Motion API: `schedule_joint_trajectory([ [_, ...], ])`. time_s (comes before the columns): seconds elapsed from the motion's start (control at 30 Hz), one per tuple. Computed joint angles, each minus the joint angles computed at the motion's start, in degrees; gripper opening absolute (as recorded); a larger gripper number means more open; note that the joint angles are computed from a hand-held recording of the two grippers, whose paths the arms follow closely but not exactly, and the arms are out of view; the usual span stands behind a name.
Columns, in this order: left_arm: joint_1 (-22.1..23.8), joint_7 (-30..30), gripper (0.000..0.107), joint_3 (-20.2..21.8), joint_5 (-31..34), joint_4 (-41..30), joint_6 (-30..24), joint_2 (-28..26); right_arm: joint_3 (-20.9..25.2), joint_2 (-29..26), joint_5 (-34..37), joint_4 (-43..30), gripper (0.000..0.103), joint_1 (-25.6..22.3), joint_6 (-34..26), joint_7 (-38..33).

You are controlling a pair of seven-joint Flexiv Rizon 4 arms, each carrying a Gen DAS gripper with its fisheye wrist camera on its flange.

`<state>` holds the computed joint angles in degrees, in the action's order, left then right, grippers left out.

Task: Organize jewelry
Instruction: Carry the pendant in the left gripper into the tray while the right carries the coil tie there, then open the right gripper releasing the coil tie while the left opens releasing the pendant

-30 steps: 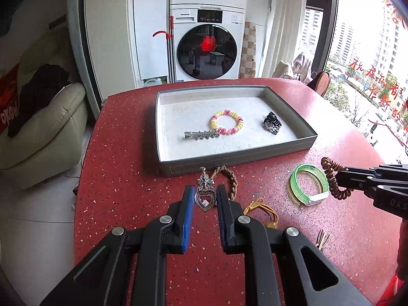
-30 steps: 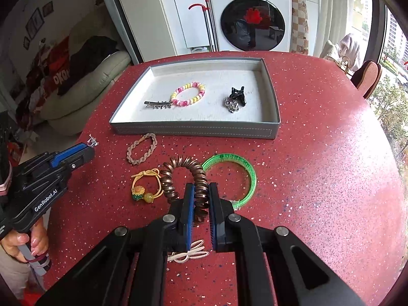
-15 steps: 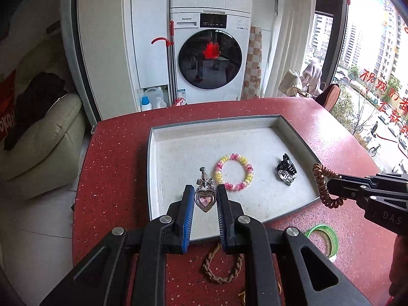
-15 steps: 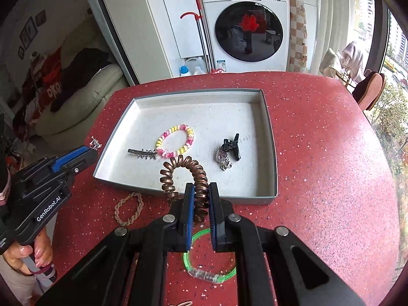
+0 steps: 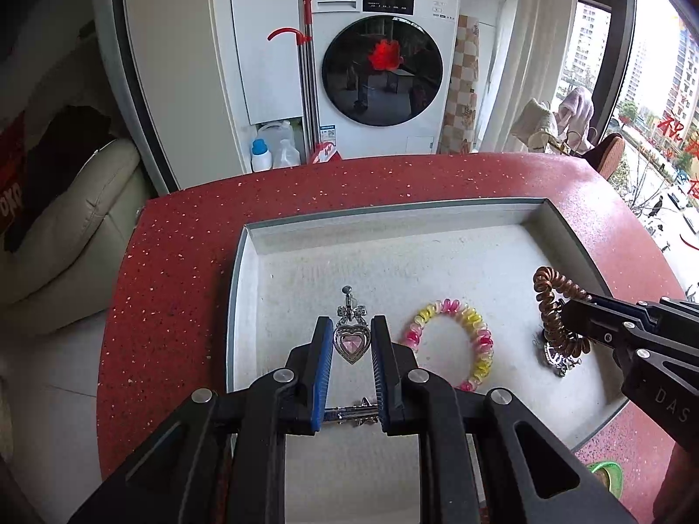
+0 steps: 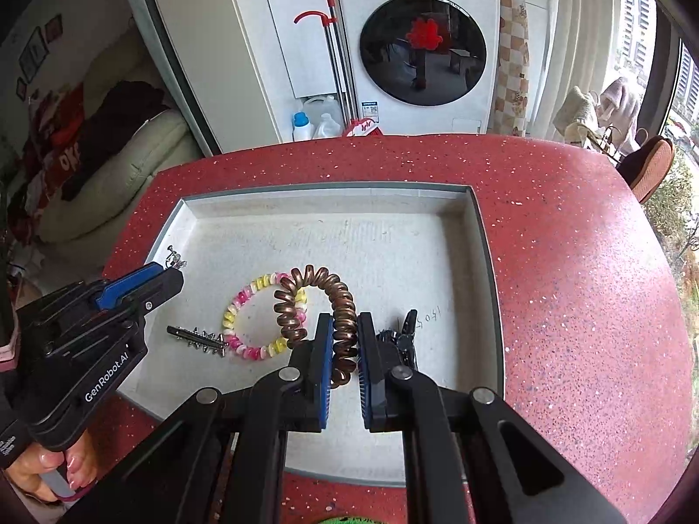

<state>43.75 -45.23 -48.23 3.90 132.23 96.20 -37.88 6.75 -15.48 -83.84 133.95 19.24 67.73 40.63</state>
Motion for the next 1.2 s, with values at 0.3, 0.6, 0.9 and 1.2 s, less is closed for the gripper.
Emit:
schedule_joint_trajectory([
  [0.3,-9.83,-0.8,0.036,10.01,0.59,-2.65,3.32,-0.69,-1.26,-4.41,-1.11,-2.78,0.011,-1.06,1.69,-0.7],
  [0.6,-12.2,-1.42,0.036,12.72,0.93,-3.12,3.5,-0.9,-2.11,-6.4,4.1,-3.21,0.012,1.34,1.51,-5.15],
  [0.9,-12.32,-1.99,0.036,13.25,1.0,-2.8,3.56,-0.32,-2.52,-3.6,-0.73,-2.05,0.05,0.73,1.87,-0.22],
  [1.2,-9.06,-2.61,0.036,9.78,1.77,-1.51,4.33,0.03,1.02,2.84,-6.64,2.13,0.052,-0.46,-2.41,9.96],
])
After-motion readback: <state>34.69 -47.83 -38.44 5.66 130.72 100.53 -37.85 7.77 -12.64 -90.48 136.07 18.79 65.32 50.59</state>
